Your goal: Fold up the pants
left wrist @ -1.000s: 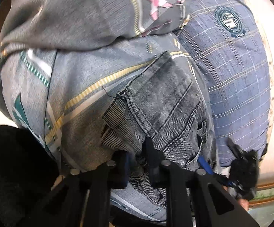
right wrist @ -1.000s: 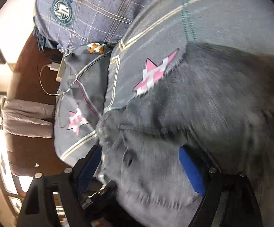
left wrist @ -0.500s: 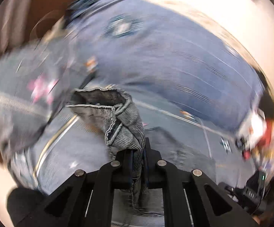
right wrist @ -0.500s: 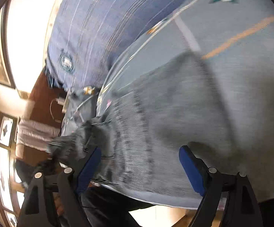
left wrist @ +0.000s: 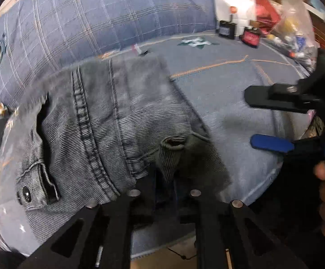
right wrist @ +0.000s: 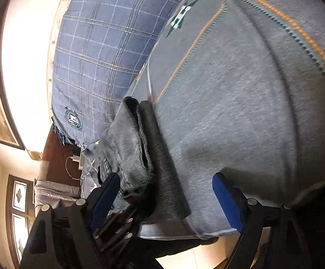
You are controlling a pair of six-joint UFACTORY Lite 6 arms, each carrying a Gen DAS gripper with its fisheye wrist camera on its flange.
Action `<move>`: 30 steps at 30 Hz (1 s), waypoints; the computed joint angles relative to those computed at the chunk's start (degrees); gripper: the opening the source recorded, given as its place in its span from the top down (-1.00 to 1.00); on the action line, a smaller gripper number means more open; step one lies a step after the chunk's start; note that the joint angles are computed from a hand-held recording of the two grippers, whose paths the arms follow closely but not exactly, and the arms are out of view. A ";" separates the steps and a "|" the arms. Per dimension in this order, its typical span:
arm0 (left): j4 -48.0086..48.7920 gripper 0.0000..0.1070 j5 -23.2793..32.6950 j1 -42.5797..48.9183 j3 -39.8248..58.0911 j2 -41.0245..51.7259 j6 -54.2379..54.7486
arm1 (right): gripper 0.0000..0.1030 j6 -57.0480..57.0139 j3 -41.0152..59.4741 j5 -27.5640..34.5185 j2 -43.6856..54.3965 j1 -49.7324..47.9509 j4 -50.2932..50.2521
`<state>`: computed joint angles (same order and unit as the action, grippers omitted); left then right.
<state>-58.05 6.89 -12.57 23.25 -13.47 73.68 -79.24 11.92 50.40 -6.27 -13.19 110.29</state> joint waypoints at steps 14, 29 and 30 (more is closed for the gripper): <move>-3.84 -0.22 36.78 54.54 19.02 7.43 16.47 | -0.68 13.67 12.27 -4.46 -10.00 21.72 -0.84; -13.49 -0.37 14.57 37.38 15.02 16.33 28.34 | -0.67 28.47 30.03 -20.82 1.53 31.27 -15.89; -15.94 -0.38 13.40 36.77 15.26 17.94 30.35 | -0.67 29.31 33.56 -20.23 3.91 31.39 -17.50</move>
